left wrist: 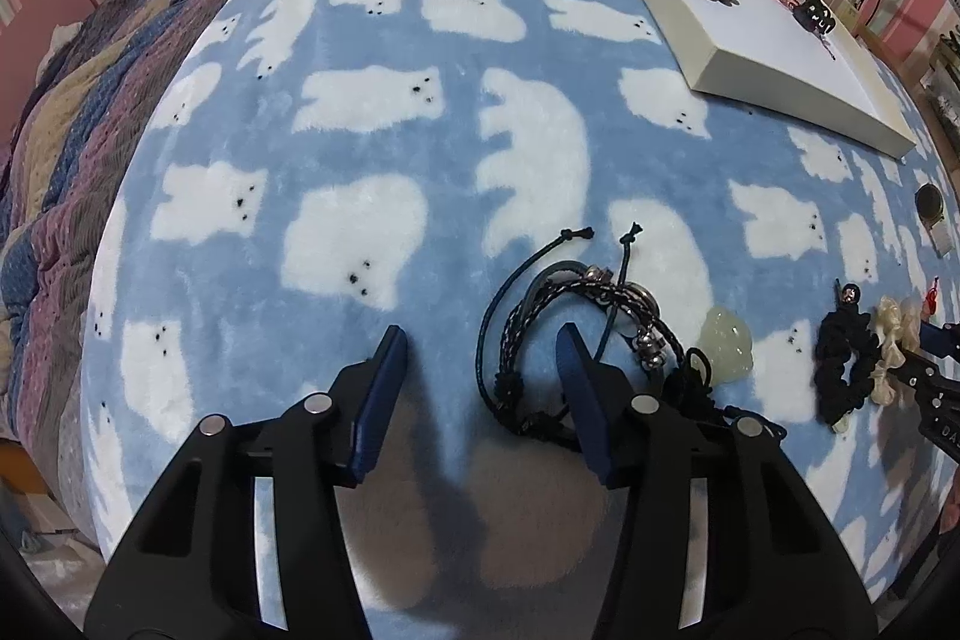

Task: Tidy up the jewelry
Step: 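Grasp the black cord bracelet with the left tool while the right tool grasps the cream flower scrunchie, then carry the cord bracelet and flower scrunchie into the white tray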

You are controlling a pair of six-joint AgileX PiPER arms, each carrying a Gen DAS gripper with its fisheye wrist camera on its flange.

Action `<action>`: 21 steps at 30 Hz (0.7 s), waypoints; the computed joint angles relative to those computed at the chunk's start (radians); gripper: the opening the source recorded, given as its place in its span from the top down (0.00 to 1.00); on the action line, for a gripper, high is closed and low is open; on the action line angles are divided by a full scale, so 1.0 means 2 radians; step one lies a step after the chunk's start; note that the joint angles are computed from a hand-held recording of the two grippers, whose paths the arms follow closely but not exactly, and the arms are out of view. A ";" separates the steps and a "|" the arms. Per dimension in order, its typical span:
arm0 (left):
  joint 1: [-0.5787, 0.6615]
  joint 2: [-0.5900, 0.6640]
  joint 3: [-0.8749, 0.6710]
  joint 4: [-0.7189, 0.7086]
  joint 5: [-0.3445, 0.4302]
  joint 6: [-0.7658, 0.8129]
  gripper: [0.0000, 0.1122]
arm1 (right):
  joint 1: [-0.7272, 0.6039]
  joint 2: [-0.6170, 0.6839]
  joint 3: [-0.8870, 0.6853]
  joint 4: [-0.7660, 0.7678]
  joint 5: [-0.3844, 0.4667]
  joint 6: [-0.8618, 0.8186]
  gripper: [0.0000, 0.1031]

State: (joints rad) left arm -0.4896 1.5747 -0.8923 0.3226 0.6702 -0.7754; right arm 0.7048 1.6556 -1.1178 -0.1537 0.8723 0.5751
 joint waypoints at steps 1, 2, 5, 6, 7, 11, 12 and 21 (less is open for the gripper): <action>0.000 0.003 -0.003 -0.001 0.001 0.002 0.55 | 0.000 0.001 -0.001 -0.001 0.000 -0.001 0.65; -0.001 0.006 -0.007 -0.001 0.002 0.001 0.56 | 0.000 0.002 -0.002 -0.002 -0.001 -0.001 0.66; -0.007 0.011 -0.015 0.006 0.007 -0.005 0.67 | 0.000 0.004 -0.005 -0.004 -0.001 -0.002 0.71; -0.008 0.012 -0.017 0.005 0.007 -0.004 0.76 | 0.002 0.004 -0.006 -0.007 0.000 -0.001 0.73; -0.007 0.013 -0.018 0.003 0.007 -0.002 0.79 | 0.003 0.004 -0.007 -0.012 0.001 0.001 0.74; -0.013 0.016 -0.024 0.009 0.009 -0.008 0.94 | 0.001 0.001 -0.007 -0.016 -0.001 -0.002 0.77; -0.016 0.015 -0.023 0.014 0.010 -0.014 0.94 | 0.002 0.000 -0.007 -0.018 -0.001 -0.003 0.78; -0.030 -0.009 -0.017 0.035 0.017 -0.056 0.96 | -0.010 -0.017 0.004 -0.027 -0.012 -0.013 0.80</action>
State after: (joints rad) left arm -0.5493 1.5561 -0.9253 0.3926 0.7038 -0.8865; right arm 0.6844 1.6226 -1.1096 -0.2078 0.8486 0.5485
